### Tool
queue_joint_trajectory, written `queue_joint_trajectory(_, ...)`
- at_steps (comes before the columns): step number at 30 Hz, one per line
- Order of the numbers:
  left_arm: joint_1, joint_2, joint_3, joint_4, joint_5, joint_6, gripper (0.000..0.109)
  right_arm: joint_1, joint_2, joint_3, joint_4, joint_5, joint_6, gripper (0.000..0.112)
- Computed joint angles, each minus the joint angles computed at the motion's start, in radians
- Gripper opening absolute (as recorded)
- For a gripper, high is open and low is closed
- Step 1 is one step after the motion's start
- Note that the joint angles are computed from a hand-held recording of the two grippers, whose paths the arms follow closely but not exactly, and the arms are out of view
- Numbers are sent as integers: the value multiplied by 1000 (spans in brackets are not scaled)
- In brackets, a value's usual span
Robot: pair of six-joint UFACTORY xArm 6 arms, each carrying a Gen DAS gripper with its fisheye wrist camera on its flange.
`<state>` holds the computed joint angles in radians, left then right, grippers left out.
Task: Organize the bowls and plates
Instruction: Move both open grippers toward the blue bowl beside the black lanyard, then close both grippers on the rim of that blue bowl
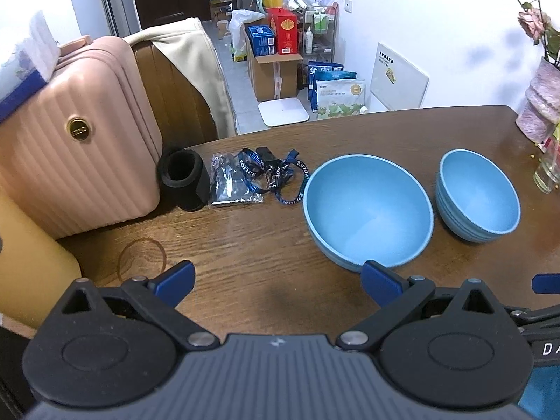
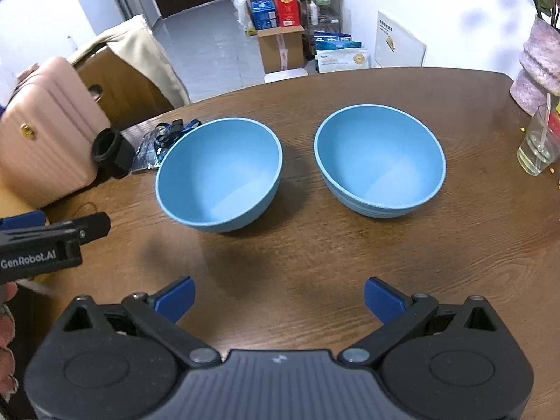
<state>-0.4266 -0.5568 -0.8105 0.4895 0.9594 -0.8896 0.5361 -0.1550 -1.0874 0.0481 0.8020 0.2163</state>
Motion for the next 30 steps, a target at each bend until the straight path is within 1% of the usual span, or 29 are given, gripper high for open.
queue_joint_trajectory(11,91,115,-24,-35,-105,50,103,7,141,-98,-32,-36,110,103)
queue_joint_trajectory(13,103,138,-32,-32,-120,53,103,6,169,-119,-32,-44,125,102)
queue_joint_trajectory(15,114,162,-44,-36,-133,58,103,8,197,-143,-32,-46,136,98)
queue_joint_trajectory(17,126,192,-58,-37,-148,60,103,9,228,-169,-38,-47,152,97)
queue_joint_trajectory(19,143,219,-70,-47,-167,67,102,11,254,-192,-42,-51,165,94)
queue_joint_trajectory(21,154,246,-82,-56,-183,71,101,11,282,-214,-37,-53,174,88)
queue_joint_trajectory(23,158,272,-96,-61,-191,72,96,9,303,-229,-27,-59,182,85)
queue_joint_trajectory(25,162,295,-108,-65,-200,75,89,7,322,-240,-26,-67,192,78)
queue_joint_trajectory(27,165,320,-120,-70,-209,77,82,5,344,-256,-14,-73,195,68)
queue_joint_trajectory(28,167,329,-121,-74,-215,80,79,4,354,-261,-4,-77,192,66)
queue_joint_trajectory(30,171,350,-129,-80,-226,80,77,6,374,-275,-2,-81,195,55)
